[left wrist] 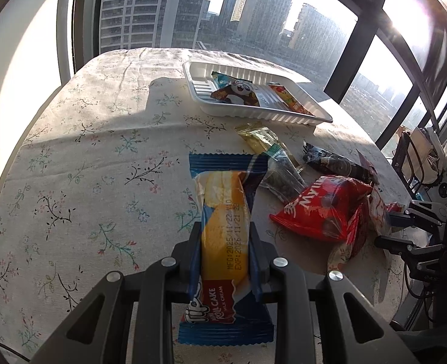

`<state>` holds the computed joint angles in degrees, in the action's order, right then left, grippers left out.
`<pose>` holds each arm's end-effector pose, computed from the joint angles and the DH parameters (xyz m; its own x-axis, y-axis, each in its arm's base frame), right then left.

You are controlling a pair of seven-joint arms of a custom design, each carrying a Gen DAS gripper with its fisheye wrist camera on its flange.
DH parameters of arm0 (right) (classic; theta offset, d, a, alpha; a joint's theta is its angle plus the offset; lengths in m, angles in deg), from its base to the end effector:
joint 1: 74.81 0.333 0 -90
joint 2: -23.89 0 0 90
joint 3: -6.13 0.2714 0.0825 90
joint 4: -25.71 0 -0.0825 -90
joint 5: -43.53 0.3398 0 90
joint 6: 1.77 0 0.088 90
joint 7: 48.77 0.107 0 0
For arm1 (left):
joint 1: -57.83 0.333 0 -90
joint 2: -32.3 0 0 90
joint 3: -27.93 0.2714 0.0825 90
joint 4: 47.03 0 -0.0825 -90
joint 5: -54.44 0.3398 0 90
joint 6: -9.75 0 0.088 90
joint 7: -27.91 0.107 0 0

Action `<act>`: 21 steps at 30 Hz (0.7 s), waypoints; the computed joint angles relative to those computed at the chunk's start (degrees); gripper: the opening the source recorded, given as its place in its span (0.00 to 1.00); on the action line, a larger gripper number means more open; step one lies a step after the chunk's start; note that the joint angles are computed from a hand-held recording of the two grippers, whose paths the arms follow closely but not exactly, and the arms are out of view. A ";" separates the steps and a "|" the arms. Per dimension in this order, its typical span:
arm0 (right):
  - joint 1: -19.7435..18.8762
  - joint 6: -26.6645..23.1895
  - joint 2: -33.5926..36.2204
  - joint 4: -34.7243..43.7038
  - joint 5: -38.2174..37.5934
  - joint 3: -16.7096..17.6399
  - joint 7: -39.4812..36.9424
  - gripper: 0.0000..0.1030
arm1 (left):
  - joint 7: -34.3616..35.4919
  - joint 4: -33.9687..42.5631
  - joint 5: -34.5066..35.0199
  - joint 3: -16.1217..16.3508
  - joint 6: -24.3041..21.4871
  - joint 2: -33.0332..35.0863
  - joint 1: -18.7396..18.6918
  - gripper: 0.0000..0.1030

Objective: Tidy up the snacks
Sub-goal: 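Reach the right tool to the clear cat-print packet and grasp it, then carry the Tipo packet with the left tool while the right tool carries the cat-print packet over the tray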

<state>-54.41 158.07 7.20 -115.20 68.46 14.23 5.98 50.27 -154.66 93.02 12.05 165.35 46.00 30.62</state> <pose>0.4125 0.2045 0.4540 0.6747 -0.7365 0.0483 -0.5658 -0.5581 -0.6070 0.4345 -0.4222 0.4319 -0.1490 -0.9643 0.2188 -0.7898 -0.0171 -0.6131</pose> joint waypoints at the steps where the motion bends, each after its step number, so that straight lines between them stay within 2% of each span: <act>1: -0.01 -0.13 0.01 0.03 -0.27 0.12 0.00 0.27 | -0.05 -0.14 0.04 0.01 0.10 -0.11 -0.01 0.27; 4: -0.04 -0.05 -0.29 -0.29 -1.08 0.57 0.60 0.23 | -0.22 -0.33 0.18 0.02 0.28 -0.22 -0.04 0.27; 10: 1.67 0.42 -1.80 -1.09 3.48 -1.30 -1.64 0.21 | -1.45 -1.18 1.16 0.20 0.85 -1.07 -0.05 0.27; 16: 4.82 -3.94 -5.18 -0.32 16.79 -6.67 -9.78 0.21 | -1.75 -2.13 1.22 0.22 2.91 -2.34 0.80 0.27; 21: 3.56 -10.03 -6.32 3.92 27.29 -10.76 -14.80 0.21 | -0.36 0.17 1.39 0.51 2.88 -2.32 1.62 0.27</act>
<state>-50.85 148.04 0.88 -111.28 95.75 3.47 -8.82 49.91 -154.49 94.41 12.56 168.23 43.68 32.24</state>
